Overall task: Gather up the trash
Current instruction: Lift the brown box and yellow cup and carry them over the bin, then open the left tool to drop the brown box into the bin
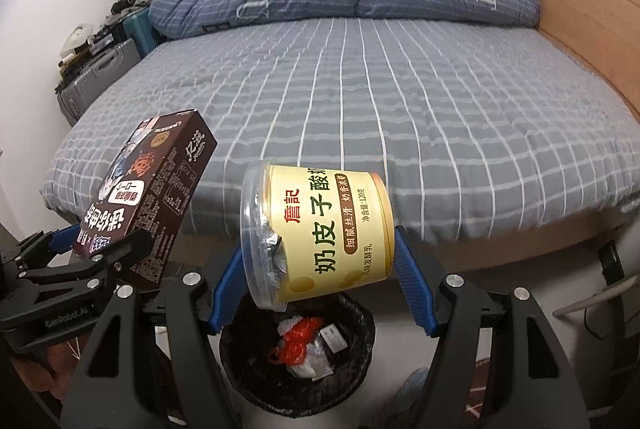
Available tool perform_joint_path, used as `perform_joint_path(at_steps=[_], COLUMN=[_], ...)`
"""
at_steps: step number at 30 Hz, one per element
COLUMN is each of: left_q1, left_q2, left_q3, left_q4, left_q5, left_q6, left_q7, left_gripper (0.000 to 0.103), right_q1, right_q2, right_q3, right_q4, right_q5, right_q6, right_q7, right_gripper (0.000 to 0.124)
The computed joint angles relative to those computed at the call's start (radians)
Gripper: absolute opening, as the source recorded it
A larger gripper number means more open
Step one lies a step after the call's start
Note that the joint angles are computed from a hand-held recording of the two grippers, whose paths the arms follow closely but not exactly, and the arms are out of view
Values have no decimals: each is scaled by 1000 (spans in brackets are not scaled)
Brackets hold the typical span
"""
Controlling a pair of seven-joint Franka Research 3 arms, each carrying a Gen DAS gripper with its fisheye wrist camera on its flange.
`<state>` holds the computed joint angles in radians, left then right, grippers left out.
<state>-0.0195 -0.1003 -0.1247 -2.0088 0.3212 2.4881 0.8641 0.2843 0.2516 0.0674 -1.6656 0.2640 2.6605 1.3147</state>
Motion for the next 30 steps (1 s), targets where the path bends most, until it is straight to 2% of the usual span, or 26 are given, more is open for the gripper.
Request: perform_joint_path(at_steps=[12, 30], left_q1=[-15, -47], left_q2=[-16, 123], left_q3=[0, -17], left_q4=[-116, -47], left_q5=[-60, -112], left_q6=[32, 36], left_q7=[28, 99], left_gripper=[88, 90], right_q1=[3, -33], right_q2=[-3, 12], right_q3=[-1, -29], right_q4=[-88, -99], right_q5=[-2, -31], right_q6=[6, -15], right_q7=[2, 65], right_gripper=[65, 65])
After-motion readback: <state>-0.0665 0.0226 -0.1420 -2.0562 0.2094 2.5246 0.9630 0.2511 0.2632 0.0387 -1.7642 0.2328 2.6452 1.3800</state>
